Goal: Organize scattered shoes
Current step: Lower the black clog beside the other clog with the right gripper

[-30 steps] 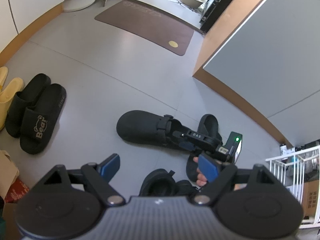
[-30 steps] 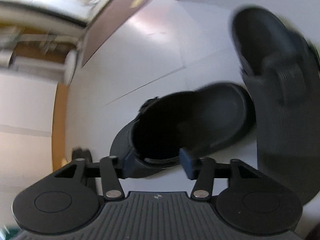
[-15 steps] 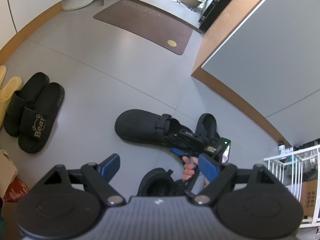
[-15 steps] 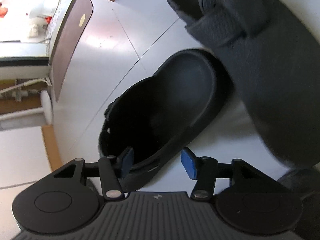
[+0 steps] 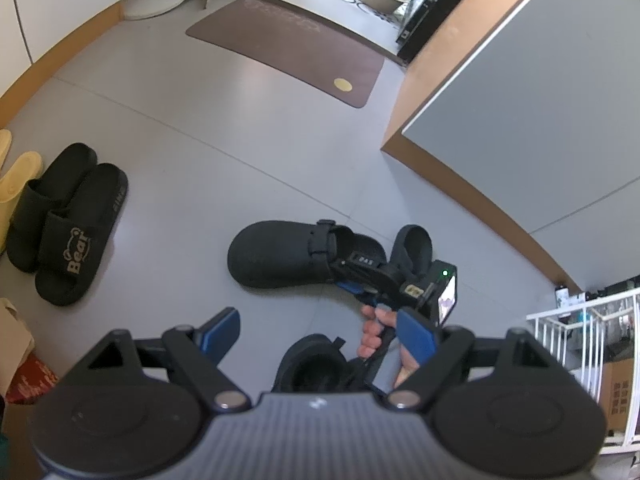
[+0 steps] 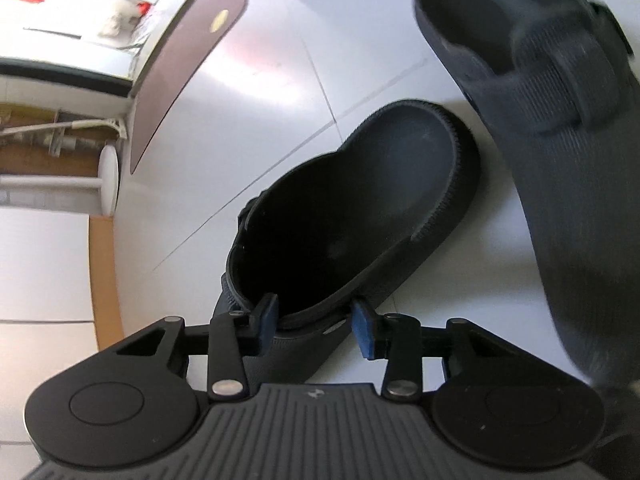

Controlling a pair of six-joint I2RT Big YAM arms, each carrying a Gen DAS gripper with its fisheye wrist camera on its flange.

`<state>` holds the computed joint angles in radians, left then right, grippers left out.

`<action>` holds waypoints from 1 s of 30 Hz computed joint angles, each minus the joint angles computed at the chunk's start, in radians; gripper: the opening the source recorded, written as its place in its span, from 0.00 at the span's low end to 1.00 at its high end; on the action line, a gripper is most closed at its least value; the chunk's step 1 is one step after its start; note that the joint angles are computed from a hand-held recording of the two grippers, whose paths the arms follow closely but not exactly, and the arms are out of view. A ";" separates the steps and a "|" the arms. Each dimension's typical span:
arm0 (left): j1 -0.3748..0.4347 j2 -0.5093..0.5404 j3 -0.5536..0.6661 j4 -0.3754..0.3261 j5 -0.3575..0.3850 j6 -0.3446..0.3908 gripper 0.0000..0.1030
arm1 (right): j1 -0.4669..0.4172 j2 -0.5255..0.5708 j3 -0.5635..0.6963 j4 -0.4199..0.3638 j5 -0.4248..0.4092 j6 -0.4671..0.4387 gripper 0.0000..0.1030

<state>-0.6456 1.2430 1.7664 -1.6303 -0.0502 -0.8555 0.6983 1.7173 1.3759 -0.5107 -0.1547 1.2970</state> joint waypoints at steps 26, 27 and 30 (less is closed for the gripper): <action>0.001 -0.002 -0.006 0.006 0.003 0.004 0.84 | -0.014 -0.069 -0.004 -0.072 0.267 -0.240 0.87; 0.001 -0.003 -0.006 0.006 -0.001 0.002 0.84 | -0.010 -0.064 0.005 -0.080 0.267 -0.250 0.90; 0.003 -0.006 -0.005 0.006 -0.021 -0.005 0.84 | 0.011 -0.049 0.028 -0.115 0.278 -0.287 0.92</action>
<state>-0.6425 1.2371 1.7617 -1.6247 -0.0709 -0.8609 0.7091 1.6685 1.4039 -0.6254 0.1234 1.0103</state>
